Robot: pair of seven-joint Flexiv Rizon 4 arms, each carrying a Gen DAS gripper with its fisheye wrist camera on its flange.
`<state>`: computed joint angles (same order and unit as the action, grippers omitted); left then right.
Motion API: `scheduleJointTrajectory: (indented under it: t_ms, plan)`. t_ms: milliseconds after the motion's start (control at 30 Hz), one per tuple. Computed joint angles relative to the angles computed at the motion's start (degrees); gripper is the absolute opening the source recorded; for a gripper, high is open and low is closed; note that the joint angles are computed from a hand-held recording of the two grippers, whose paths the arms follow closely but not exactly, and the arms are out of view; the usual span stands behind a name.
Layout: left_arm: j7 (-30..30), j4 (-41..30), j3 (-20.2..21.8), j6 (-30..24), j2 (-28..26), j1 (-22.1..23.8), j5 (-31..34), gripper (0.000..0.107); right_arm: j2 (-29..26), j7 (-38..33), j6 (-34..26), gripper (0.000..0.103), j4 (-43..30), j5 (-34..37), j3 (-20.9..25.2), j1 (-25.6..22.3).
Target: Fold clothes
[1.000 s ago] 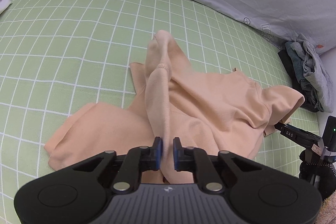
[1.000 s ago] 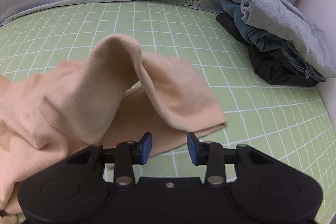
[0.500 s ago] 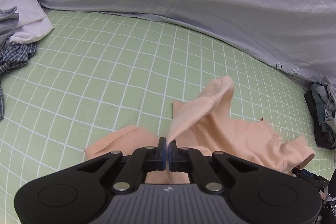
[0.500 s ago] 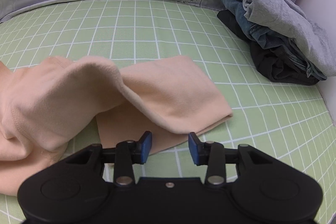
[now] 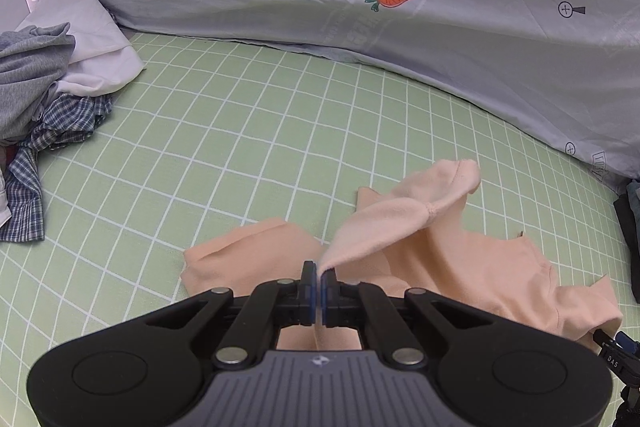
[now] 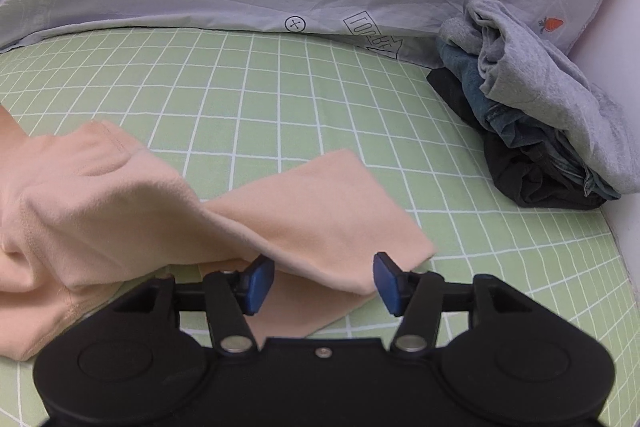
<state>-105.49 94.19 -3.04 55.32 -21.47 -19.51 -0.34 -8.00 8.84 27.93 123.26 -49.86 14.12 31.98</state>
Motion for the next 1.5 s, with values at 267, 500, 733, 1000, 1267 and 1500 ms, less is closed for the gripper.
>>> scheduleJointTrajectory:
  t_ms: [267,500,733,1000,1267,1500]
  plan:
    - [-1.9,1.1,0.5,0.4,0.1,0.6,-0.1,0.002,0.2,1.3,6.3,0.003,0.9,-2.2,-2.0,-2.6]
    - [1.7,-1.9,-0.5,2.9,-1.0,2.1,-2.3,0.002,2.6,0.0,-0.8,0.003,-1.4,-12.8,-3.5,-5.1]
    - [0.6,-8.9,-0.2,5.4,-4.2,1.3,-3.2,0.002,2.9,2.7,-0.9,0.003,-5.4,-20.6,-4.4,-8.2]
    - [-0.3,-9.6,0.2,7.8,-4.1,1.2,-4.9,0.002,3.5,4.6,-2.4,0.003,-6.3,-22.2,-3.4,-8.1]
    - [-13.2,-18.8,4.0,-0.1,-12.2,0.6,-2.2,0.008,-1.7,4.2,9.1,0.039,-8.3,-16.7,-5.2,-9.5]
    - [-7.1,-5.8,-1.8,7.7,-7.5,3.3,-7.0,0.029,-3.0,11.9,19.8,0.047,-4.4,-13.1,-5.0,-8.3]
